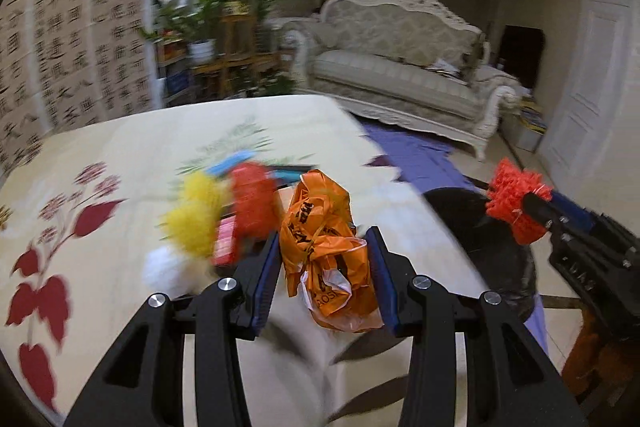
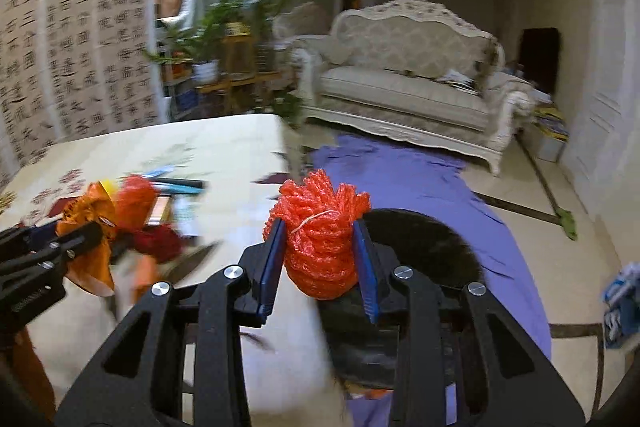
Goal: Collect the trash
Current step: 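Carry both tools over the black bin and open them to drop the items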
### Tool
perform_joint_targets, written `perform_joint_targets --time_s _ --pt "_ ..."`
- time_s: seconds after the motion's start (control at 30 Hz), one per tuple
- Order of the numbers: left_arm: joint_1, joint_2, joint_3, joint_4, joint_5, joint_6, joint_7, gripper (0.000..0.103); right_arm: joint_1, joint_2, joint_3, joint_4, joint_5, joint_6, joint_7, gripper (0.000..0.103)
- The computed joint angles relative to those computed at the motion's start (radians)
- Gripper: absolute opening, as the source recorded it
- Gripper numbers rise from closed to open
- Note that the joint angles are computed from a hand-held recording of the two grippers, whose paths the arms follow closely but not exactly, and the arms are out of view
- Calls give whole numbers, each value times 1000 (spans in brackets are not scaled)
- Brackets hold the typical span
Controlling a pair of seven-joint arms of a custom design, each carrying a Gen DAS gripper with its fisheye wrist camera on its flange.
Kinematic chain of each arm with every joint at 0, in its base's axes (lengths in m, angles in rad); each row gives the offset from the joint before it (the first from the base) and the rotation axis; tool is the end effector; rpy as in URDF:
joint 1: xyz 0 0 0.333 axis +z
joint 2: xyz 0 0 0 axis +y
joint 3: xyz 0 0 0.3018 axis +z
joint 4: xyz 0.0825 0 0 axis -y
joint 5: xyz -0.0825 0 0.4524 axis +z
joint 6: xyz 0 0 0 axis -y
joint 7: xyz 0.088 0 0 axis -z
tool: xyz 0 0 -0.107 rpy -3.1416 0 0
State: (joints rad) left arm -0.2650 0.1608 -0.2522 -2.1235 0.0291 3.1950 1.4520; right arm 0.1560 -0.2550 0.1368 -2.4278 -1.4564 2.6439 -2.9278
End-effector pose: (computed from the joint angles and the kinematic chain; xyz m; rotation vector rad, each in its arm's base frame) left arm 0.5780 -0.3268 0.3912 -1.3878 2.1058 -1.1246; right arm 0.5071 0.1794 0.3809 -1.4107 1.8809 -1.0815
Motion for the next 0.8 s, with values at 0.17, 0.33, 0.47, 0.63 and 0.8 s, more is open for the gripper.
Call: perform_joint_targets --time_s 0.17,0.33,0.47,0.63,0.8 --pt "-91 89 37 109 59 -12 -16 43 -42 -10 -31 -34 -30 13 37 33" --pt "-121 160 28 199 79 -50 -7 43 -76 1 -54 -44 -80 36 88 33" --pt "-189 224 77 291 119 -92 -42 43 -92 20 -73 -34 -110 47 116 33" --pt "-216 294 90 389 162 -133 -55 44 -102 42 -88 -21 -137 44 144 35" --pt "-253 317 126 423 204 -148 -96 61 -107 37 -100 -31 -149 42 185 49"
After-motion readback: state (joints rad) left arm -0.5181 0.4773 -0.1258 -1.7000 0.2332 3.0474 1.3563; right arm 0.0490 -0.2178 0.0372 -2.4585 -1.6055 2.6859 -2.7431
